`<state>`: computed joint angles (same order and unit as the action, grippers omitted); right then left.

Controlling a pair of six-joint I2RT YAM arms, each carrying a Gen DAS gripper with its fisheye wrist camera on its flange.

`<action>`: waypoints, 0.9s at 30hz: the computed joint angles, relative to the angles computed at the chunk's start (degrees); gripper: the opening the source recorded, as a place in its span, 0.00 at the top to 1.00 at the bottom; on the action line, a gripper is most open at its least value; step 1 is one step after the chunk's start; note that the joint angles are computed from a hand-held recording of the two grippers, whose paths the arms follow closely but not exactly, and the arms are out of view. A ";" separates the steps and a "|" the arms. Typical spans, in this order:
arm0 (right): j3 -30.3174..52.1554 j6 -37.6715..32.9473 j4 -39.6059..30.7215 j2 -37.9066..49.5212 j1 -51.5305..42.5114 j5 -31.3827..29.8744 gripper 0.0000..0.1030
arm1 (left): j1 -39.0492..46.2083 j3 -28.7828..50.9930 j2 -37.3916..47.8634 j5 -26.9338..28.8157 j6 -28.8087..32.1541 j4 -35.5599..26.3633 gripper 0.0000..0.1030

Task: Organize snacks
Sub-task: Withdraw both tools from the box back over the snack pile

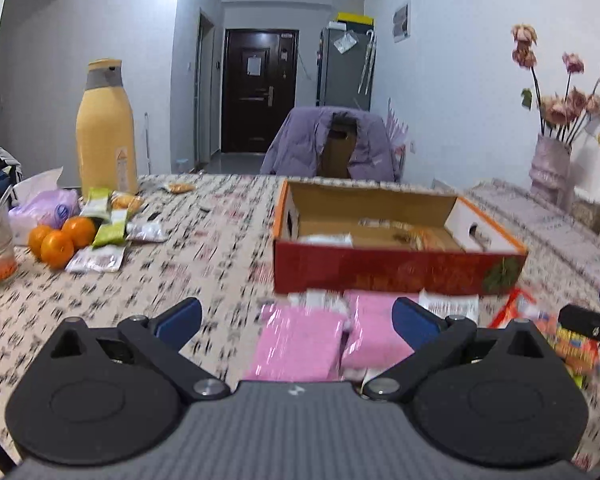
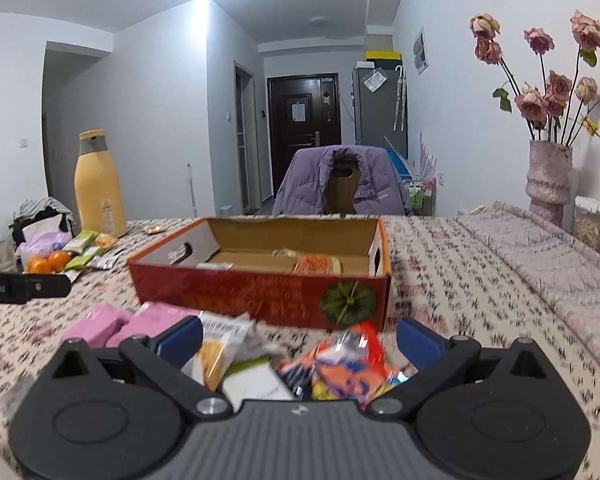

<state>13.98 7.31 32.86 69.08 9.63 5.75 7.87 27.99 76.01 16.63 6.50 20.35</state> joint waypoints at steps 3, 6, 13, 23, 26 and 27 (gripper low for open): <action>-2.81 0.88 1.20 -1.21 1.60 1.23 0.00 | 1.47 -3.51 -1.31 0.79 1.87 1.17 0.00; -5.55 1.96 2.55 -2.50 3.42 2.80 0.00 | 3.48 -5.73 -1.16 2.55 3.64 0.84 0.00; -10.34 3.86 5.74 -3.47 5.98 4.92 0.00 | 8.19 -8.73 1.57 5.30 7.92 0.01 0.00; -12.93 5.10 8.64 -2.81 11.76 9.09 0.00 | 7.36 -11.59 2.07 5.98 11.06 1.38 0.00; -13.20 5.56 8.93 -2.69 12.60 9.73 0.00 | 6.81 -12.71 2.22 5.48 11.08 3.49 0.00; -13.18 5.69 8.86 -2.64 12.90 10.03 0.00 | 6.52 -13.16 2.22 5.18 10.98 4.32 0.00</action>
<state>0.79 13.00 41.72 66.44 22.53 15.78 14.40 14.83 78.23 21.81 17.48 24.67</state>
